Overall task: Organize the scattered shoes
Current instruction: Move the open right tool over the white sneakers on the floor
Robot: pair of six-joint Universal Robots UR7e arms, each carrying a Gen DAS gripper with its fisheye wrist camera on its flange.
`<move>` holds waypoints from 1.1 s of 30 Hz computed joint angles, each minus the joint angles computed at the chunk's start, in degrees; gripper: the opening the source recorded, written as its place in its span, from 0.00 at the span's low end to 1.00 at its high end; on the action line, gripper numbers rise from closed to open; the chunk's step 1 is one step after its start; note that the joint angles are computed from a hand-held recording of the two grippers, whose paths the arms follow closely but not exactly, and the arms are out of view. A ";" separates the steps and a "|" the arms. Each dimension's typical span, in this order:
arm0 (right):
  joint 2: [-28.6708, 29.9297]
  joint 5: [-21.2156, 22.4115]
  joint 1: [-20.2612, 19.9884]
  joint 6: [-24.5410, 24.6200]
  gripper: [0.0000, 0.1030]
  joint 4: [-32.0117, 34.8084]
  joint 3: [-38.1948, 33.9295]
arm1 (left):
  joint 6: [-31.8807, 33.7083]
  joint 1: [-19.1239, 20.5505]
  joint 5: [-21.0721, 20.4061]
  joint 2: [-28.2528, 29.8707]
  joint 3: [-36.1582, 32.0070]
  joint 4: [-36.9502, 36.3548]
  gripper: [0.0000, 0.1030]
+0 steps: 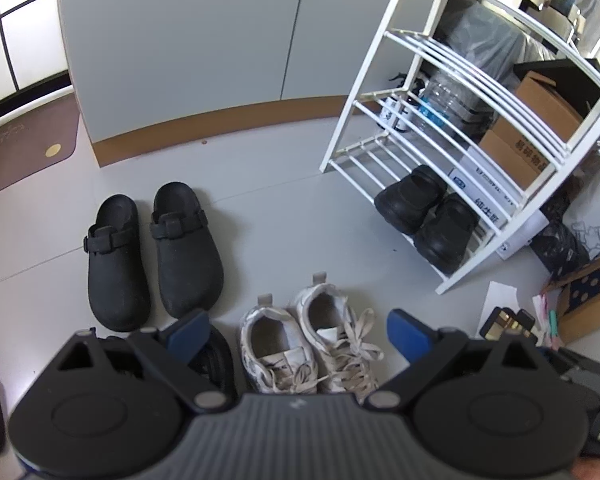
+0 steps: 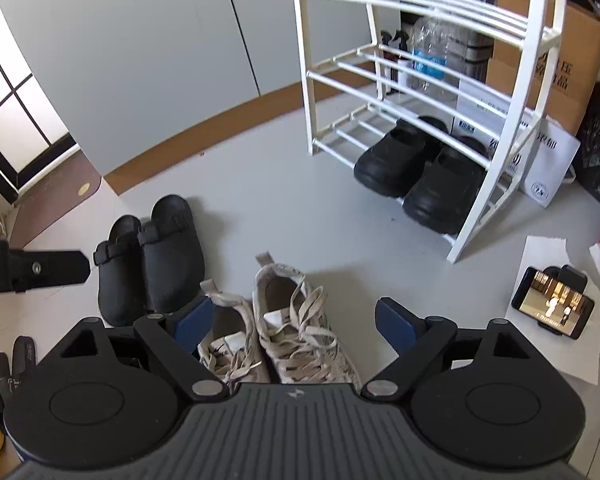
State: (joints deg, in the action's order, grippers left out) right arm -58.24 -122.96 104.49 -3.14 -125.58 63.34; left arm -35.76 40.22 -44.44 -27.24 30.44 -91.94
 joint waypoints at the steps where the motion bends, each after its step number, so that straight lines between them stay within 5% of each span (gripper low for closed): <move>1: 0.04 0.52 -0.18 0.29 0.89 0.49 0.12 | 0.49 0.03 0.09 0.43 -0.80 0.15 0.94; 14: 1.60 -0.42 -1.06 -1.67 0.89 4.82 0.70 | 4.16 0.50 -0.33 3.54 -7.06 -2.62 0.94; 23: 2.00 -3.47 0.39 -14.16 0.89 -1.99 4.30 | 3.65 0.86 0.55 1.94 -5.00 -5.40 0.95; 33: 3.00 -1.58 0.34 -17.18 0.88 -3.70 4.27 | 4.41 0.96 -0.31 1.07 -3.94 -7.28 0.95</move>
